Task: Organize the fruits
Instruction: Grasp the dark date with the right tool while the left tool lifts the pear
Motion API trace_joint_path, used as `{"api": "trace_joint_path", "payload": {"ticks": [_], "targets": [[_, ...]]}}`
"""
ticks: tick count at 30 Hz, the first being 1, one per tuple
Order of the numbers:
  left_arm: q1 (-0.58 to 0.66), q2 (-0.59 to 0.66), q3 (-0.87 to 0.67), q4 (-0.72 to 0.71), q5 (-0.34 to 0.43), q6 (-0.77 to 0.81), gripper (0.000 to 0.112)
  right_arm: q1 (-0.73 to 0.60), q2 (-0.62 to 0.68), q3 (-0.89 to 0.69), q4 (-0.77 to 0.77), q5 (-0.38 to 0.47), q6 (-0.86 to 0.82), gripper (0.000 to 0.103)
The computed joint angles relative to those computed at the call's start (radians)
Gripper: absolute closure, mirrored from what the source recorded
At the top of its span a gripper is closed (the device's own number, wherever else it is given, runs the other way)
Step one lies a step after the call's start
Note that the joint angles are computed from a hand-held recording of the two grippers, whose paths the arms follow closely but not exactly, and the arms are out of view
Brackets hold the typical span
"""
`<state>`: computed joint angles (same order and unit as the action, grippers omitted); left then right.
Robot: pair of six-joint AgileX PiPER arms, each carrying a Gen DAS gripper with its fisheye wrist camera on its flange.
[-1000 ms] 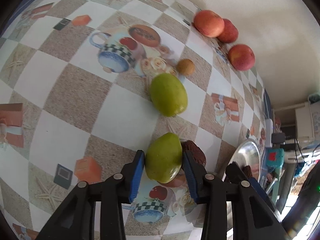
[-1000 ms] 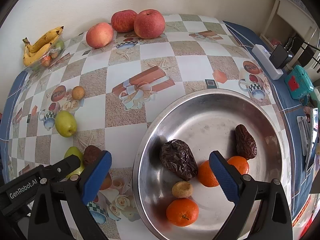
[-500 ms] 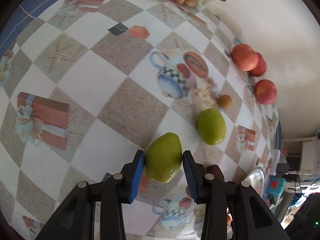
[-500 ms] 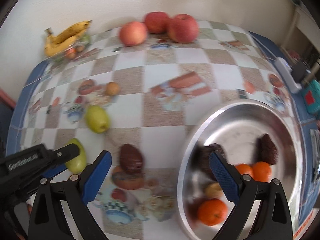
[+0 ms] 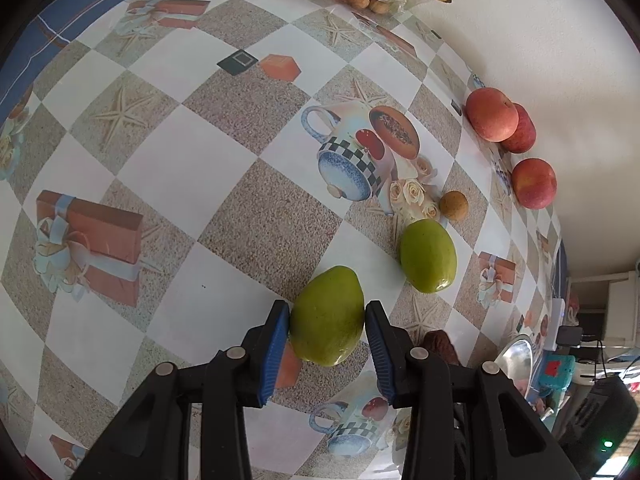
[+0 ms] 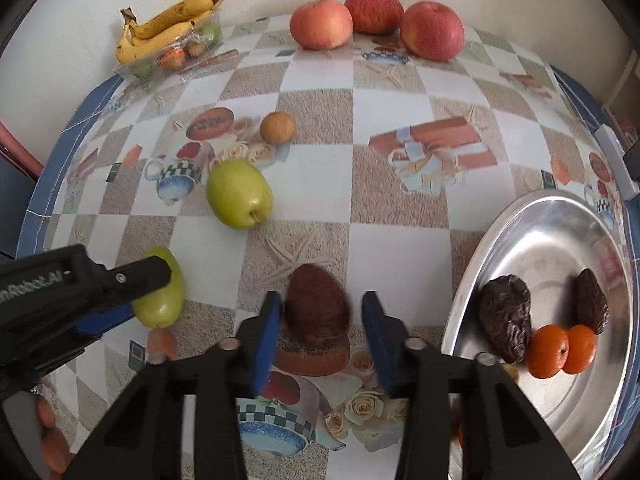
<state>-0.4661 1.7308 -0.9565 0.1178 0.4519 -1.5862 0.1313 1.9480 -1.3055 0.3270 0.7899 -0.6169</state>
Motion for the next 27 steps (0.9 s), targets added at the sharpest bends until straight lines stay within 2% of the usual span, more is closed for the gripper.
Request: {"api": "trace_joint_path", "payload": {"ticks": [11, 27], "targets": [[-0.029, -0.038, -0.036, 0.127, 0.067, -0.088, 0.071, -0.032, -0.063, 0.006, 0.102, 0.016, -0.086, 0.067], [-0.097, 0.006, -0.152, 0.167, 0.112, -0.107, 0.071, -0.074, -0.109, 0.011, 0.092, 0.021, -0.108, 0.067]]}}
